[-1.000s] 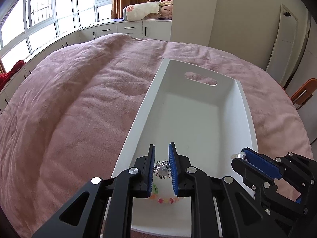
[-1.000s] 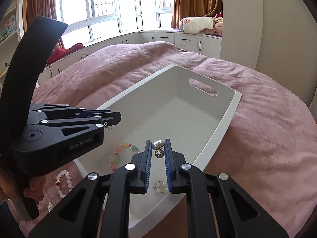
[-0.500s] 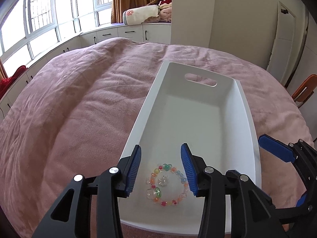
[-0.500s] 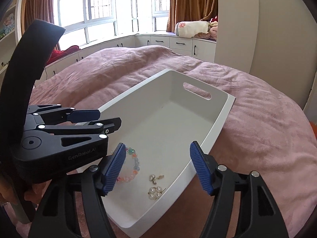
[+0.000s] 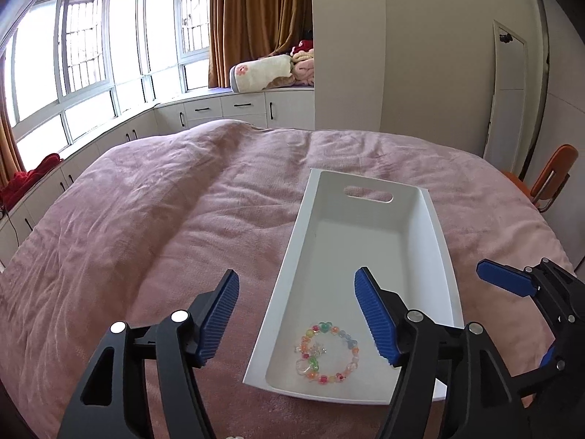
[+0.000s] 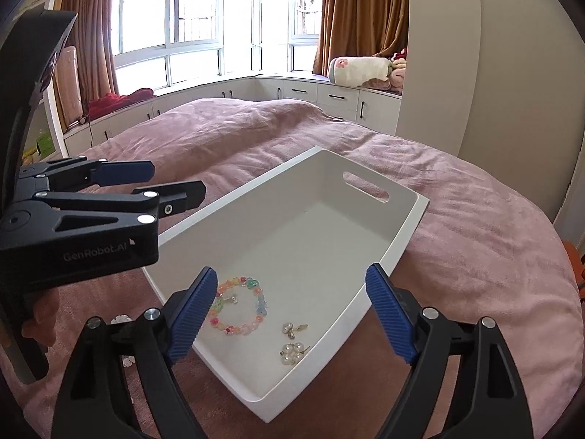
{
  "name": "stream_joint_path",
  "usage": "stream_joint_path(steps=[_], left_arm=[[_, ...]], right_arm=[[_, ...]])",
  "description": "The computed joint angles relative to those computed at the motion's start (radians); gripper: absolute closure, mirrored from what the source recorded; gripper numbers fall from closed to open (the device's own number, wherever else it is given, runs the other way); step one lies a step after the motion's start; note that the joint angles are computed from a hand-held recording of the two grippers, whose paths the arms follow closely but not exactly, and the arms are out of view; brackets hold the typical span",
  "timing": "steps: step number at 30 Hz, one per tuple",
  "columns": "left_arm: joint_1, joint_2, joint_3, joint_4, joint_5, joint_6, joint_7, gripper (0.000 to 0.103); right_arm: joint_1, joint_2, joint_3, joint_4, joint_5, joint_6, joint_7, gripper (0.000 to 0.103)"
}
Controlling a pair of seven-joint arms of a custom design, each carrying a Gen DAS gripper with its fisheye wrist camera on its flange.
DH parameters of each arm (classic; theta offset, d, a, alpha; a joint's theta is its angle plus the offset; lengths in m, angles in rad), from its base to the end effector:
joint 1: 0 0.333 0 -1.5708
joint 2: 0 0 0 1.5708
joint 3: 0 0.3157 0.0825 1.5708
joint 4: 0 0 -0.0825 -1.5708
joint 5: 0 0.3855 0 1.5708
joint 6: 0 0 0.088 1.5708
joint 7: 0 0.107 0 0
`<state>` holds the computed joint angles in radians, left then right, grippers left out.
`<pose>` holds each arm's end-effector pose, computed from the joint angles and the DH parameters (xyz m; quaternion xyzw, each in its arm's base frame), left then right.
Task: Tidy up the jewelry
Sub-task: 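Withdraw both tools from the box toward the white bead bracelet and pearls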
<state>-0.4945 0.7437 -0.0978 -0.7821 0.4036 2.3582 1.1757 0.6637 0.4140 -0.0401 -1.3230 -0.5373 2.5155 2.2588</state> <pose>0.6820 -0.4064 0.6043 -0.5350 0.7277 -0.3338 0.2697 0.5893 0.4375 0.5910 -0.7140 0.5504 -0.2774 0.3322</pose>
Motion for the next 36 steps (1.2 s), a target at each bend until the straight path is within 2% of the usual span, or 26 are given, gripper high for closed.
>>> stream_joint_path(steps=[3,6,10,17,21,24,31,34,36], left_arm=[[0.016,-0.095,0.001,-0.147,0.015,0.070,-0.037,0.021],[0.038,-0.175,-0.011,-0.269,0.036,0.132,-0.053,0.020],[0.065,-0.299,-0.021,-0.459,0.082,0.228,-0.091,0.012],[0.102,-0.501,-0.021,-0.759,0.220,0.346,-0.274,0.010],[0.144,-0.589,-0.049,-0.901,0.263,0.385,-0.337,0.010],[0.187,-0.631,-0.084,-0.990,0.185,0.403,-0.319,0.010],[0.233,-0.681,-0.112,-1.137,0.059,0.441,-0.322,0.010],[0.241,-0.693,-0.118,-1.177,0.026,0.445,-0.317,0.010],[0.248,-0.702,-0.126,-1.206,-0.045,0.447,-0.265,0.010]], right_arm=[[0.010,-0.027,-0.001,-0.031,-0.021,0.024,0.024,0.014],[0.012,-0.062,0.006,-0.070,-0.033,0.056,0.055,0.012],[0.014,-0.110,0.018,-0.130,-0.070,0.105,0.100,0.009],[0.016,-0.154,0.067,-0.201,-0.097,0.158,0.096,0.008],[0.033,-0.171,0.083,-0.254,-0.119,0.185,0.083,0.008],[0.040,-0.181,0.091,-0.297,-0.139,0.226,0.098,0.008],[0.050,-0.172,0.118,-0.354,-0.078,0.278,0.026,0.008],[0.041,-0.164,0.145,-0.373,0.016,0.283,-0.063,0.008],[0.044,-0.157,0.154,-0.382,0.065,0.281,-0.118,0.009]])
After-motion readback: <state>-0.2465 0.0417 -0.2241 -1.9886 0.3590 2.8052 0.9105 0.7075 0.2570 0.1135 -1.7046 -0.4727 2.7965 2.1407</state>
